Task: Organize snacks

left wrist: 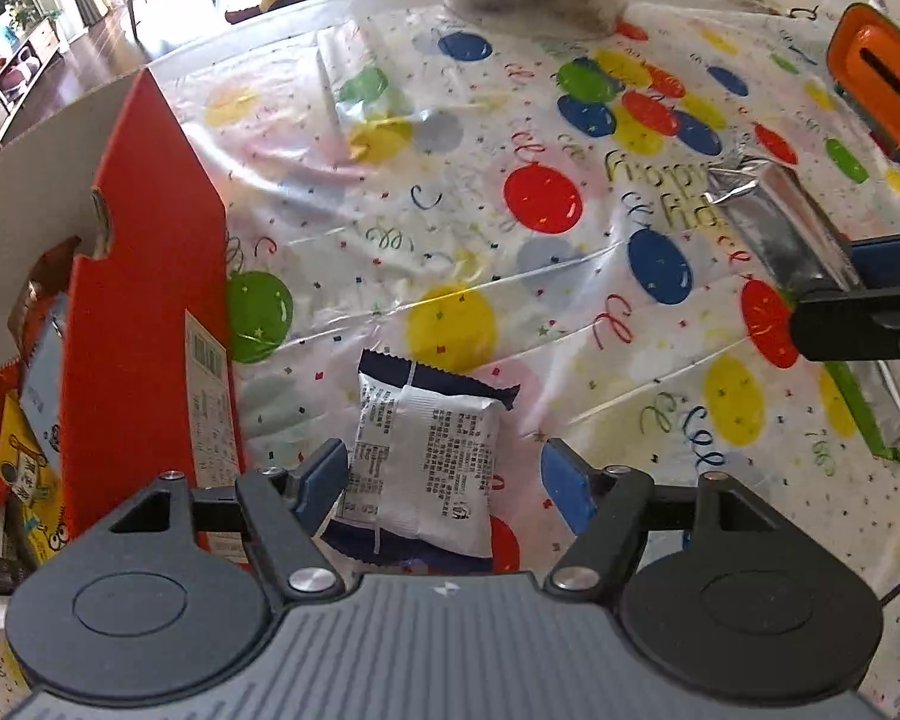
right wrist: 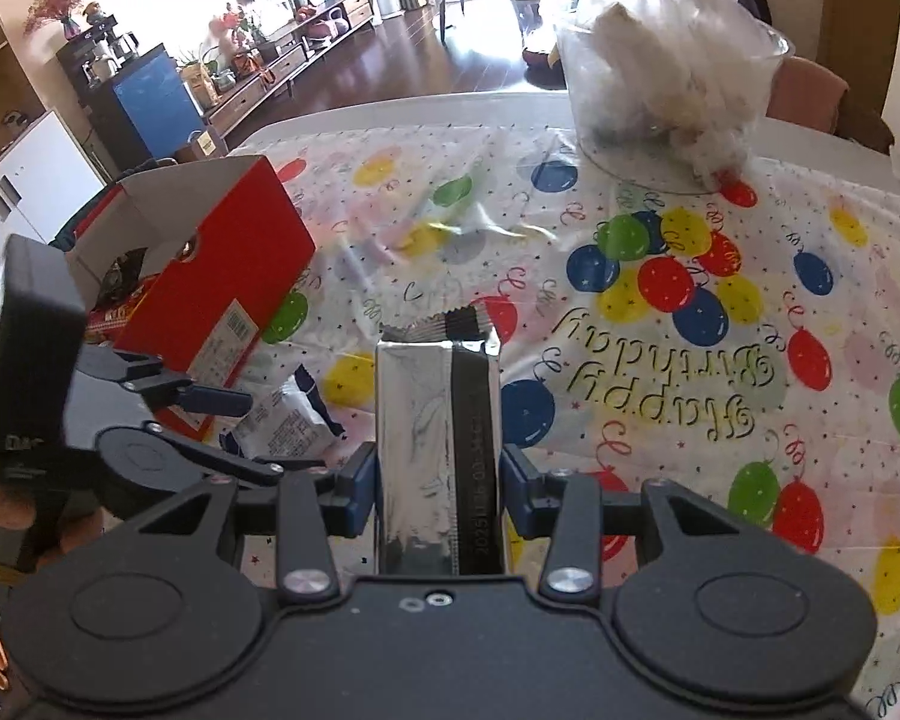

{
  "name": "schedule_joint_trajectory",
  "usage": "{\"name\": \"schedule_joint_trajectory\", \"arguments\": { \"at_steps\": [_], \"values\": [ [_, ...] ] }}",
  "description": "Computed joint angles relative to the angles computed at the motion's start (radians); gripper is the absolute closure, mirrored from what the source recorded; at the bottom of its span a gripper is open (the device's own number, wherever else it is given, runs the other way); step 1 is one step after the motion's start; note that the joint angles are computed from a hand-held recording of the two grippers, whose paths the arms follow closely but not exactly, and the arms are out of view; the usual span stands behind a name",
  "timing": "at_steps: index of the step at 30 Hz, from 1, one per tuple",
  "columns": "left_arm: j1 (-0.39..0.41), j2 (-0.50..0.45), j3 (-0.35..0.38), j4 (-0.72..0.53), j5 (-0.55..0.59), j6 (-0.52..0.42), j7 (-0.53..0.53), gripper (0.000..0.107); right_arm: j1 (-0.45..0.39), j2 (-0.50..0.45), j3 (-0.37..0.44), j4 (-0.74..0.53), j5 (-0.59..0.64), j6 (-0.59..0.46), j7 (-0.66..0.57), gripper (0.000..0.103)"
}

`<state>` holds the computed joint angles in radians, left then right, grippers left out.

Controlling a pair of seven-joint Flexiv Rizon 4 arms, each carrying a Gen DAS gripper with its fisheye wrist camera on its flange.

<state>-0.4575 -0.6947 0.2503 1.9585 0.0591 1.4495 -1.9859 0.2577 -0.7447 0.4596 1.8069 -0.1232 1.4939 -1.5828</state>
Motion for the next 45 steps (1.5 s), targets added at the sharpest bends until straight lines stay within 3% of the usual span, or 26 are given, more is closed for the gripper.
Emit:
{"name": "schedule_joint_trajectory", "arguments": {
  "at_steps": [11, 16, 23, 33, 45],
  "values": [
    [0.026, -0.026, -0.024, -0.001, -0.039, 0.028, -0.013, 0.037, -0.020, -0.024, 0.030, -0.024, 0.019, -0.019, -0.035, 0.061],
    [-0.028, -0.030, 0.033, 0.005, -0.039, 0.045, -0.053, 0.058, -0.007, -0.022, 0.016, -0.021, 0.029, -0.018, -0.024, 0.062],
    [-0.054, -0.018, 0.054, 0.016, -0.044, 0.037, -0.088, 0.060, 0.027, -0.002, -0.018, 0.001, 0.025, 0.000, 0.009, 0.062],
    [-0.074, 0.092, 0.068, 0.082, -0.017, 0.069, -0.108, 0.060, 0.082, 0.057, -0.075, 0.054, -0.019, 0.074, 0.079, 0.062],
    [-0.114, 0.273, 0.150, 0.167, 0.089, 0.073, -0.192, 0.060, 0.154, 0.124, -0.124, 0.095, -0.096, 0.145, 0.170, 0.062]
  ]
}}
